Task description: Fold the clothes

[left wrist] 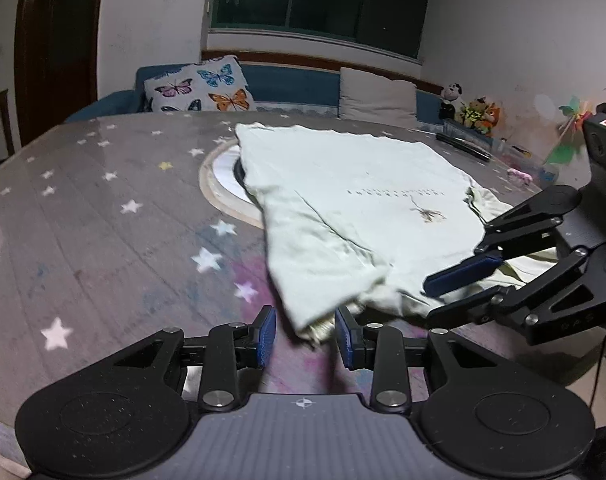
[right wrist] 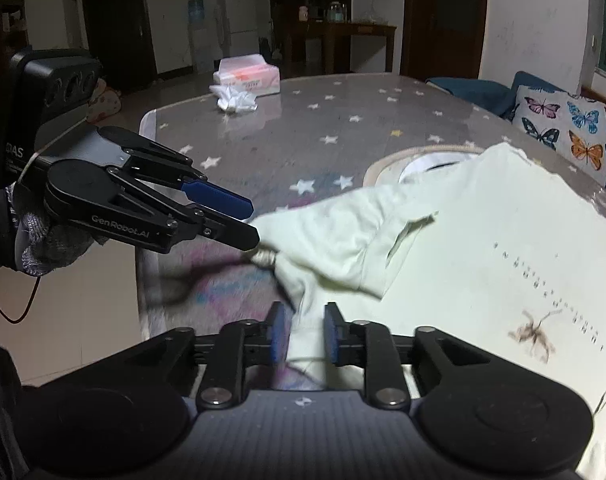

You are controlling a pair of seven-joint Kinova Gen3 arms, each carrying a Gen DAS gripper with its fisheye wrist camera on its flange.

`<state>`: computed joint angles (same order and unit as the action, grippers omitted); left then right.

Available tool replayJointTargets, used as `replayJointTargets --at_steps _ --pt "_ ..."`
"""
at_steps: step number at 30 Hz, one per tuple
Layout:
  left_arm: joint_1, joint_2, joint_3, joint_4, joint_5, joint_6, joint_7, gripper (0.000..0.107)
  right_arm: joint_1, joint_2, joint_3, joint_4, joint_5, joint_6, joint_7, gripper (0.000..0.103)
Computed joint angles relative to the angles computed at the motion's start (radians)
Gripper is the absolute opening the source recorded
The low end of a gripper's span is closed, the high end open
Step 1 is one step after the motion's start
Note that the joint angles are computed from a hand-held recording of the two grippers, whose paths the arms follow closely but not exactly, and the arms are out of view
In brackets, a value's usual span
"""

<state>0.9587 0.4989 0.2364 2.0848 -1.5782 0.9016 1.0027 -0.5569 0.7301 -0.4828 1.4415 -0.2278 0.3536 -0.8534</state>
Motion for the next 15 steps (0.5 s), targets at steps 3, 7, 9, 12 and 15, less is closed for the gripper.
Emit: replayJointTargets --at_steps 3,7,9,12,15 --pt "-0.002 0.009 -0.002 -0.002 -0.007 -0.007 0.025 0.033 0.000 -0.003 0.005 0.013 -0.004 -0.002 -0.009 0.029" --pt "-0.004 0.012 -0.002 0.006 -0.032 0.001 0.073 0.006 0.007 -0.009 -0.003 0.037 -0.002 -0.024 -0.008 0.031" --pt "0.007 0.015 -0.002 -0.003 -0.009 0.034 0.054 0.003 0.005 -0.012 -0.002 0.042 0.004 -0.028 -0.009 0.031" --pt "0.032 0.016 -0.005 -0.010 0.033 0.090 0.028 0.002 0.006 -0.016 -0.004 0.054 0.018 -0.038 0.000 0.031" --pt "0.022 0.019 -0.006 -0.012 0.056 0.075 0.005 0.002 0.008 -0.021 -0.007 0.069 0.032 -0.051 0.010 0.032"
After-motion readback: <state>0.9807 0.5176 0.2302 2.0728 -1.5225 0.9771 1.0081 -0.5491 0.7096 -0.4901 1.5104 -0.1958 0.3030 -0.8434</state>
